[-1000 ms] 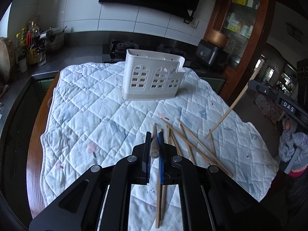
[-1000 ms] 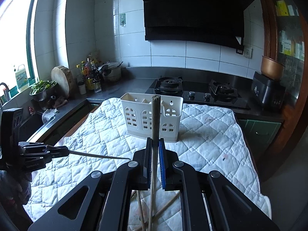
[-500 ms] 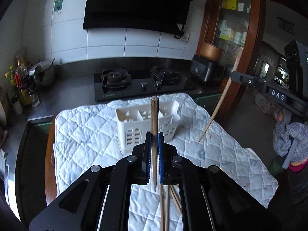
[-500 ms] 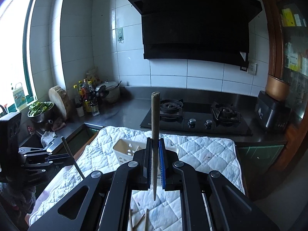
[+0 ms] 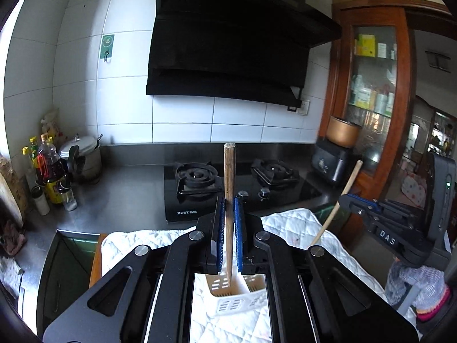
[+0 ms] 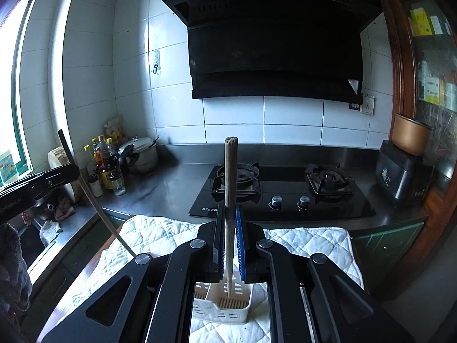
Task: Organize utensils
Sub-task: 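Lower the chopsticks into the white holder and open both tools, then return both tools to the chopsticks and close each on one chopstick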
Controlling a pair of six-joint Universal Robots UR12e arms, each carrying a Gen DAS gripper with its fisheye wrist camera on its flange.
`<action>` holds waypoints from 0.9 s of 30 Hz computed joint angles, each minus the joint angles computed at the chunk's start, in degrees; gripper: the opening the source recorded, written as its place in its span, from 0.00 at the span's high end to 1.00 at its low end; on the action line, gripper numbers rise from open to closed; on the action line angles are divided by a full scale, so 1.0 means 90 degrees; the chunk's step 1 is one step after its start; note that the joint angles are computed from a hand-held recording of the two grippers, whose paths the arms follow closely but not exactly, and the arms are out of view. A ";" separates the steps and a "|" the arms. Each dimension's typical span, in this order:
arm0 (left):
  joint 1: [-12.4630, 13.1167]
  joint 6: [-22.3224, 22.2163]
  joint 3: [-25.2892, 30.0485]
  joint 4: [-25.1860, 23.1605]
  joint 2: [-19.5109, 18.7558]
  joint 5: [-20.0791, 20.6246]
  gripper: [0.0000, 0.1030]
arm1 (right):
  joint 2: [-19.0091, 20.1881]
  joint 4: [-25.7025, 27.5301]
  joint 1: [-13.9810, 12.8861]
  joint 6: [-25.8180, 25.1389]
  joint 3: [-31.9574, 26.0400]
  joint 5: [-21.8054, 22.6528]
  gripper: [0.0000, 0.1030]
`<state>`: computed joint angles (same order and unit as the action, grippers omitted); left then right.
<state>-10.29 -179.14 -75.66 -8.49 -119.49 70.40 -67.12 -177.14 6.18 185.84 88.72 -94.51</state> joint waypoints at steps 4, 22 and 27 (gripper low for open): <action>-0.0030 0.0054 0.0192 -0.0343 -0.0210 0.0142 0.95 | 0.0167 0.0091 -0.0013 0.0037 -0.0080 0.0053 0.93; 0.0093 0.0302 -0.0331 -0.0642 -0.0013 0.0231 0.77 | -0.0052 0.0193 0.0133 -0.0201 0.0415 -0.0321 0.70; 0.0195 0.0423 -0.1133 -0.0173 0.0482 0.0058 0.67 | -0.0542 -0.0101 0.0213 -0.0393 0.1120 -0.0258 0.62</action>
<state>-8.54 -175.34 -85.86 -10.05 -115.16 70.93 -72.00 -178.05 8.10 182.30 98.80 -96.83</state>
